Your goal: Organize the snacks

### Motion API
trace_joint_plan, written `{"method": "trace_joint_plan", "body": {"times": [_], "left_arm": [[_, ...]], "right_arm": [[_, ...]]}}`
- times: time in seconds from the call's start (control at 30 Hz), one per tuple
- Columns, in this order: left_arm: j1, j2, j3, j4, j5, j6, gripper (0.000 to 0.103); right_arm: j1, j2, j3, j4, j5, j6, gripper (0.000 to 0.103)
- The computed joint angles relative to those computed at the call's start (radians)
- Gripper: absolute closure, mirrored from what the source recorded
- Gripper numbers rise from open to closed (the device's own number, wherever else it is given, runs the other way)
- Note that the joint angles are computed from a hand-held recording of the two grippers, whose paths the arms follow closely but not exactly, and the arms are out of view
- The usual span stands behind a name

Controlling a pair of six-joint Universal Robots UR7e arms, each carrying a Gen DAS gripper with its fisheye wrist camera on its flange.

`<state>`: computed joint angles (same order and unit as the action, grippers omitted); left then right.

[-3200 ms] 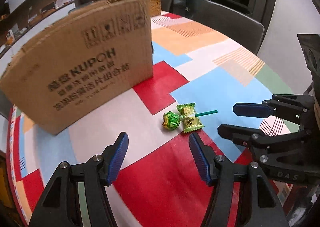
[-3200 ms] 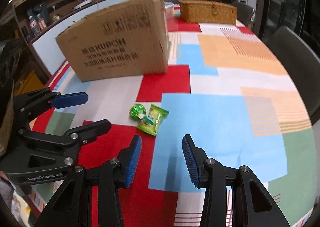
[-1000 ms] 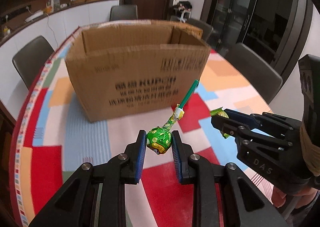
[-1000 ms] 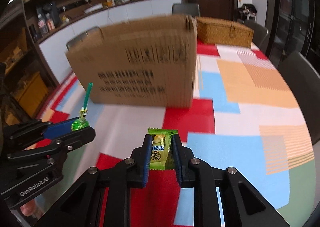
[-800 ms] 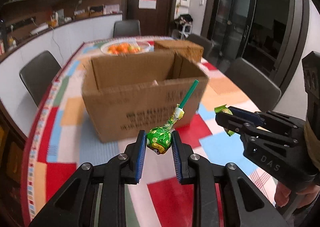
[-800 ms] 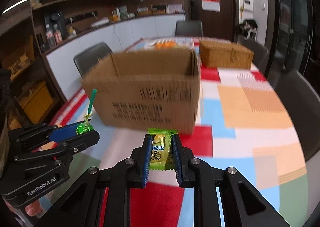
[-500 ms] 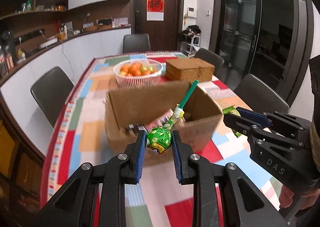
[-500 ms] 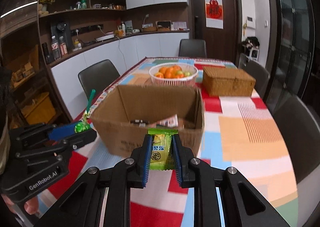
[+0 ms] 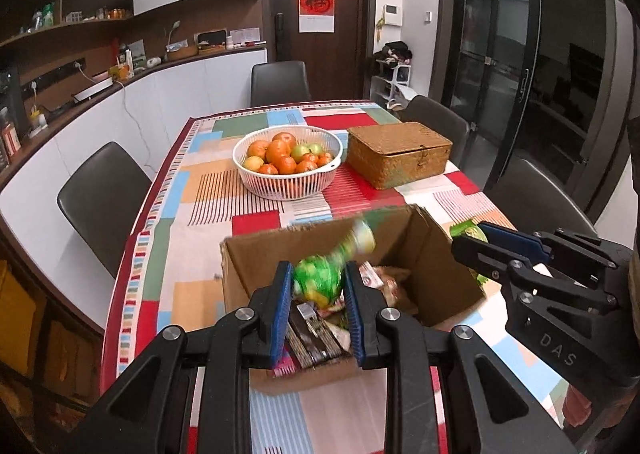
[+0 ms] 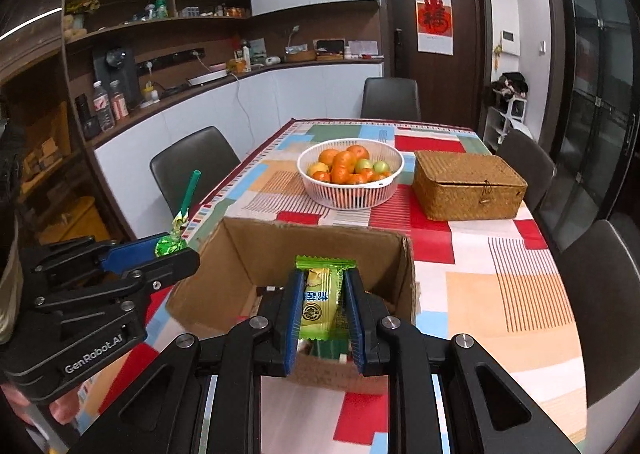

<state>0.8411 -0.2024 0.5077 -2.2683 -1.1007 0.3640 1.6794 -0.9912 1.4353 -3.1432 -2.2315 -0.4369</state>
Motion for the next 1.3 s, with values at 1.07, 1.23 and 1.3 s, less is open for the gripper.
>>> {"method": "trace_joint_plan", "body": {"times": [1.07,1.23,1.3], "left_arm": [[-0.066,-0.485,0.965,-0.695,0.083,0.013,0.011],[-0.083,-0.530,1.054,-0.750,0.104,0.010,0.005],[-0.088,-0.542,1.080,-0.763,0.118,-0.003,0.004]], "right_arm": [[0.116,-0.086,0.426,-0.565,-0.142,-0.170,0.019],[0.127,-0.110,0.496,-0.602,-0.157,-0.138,0.017],[0.132,-0.114,0.518,-0.621,-0.172,-0.129,0.017]]}}
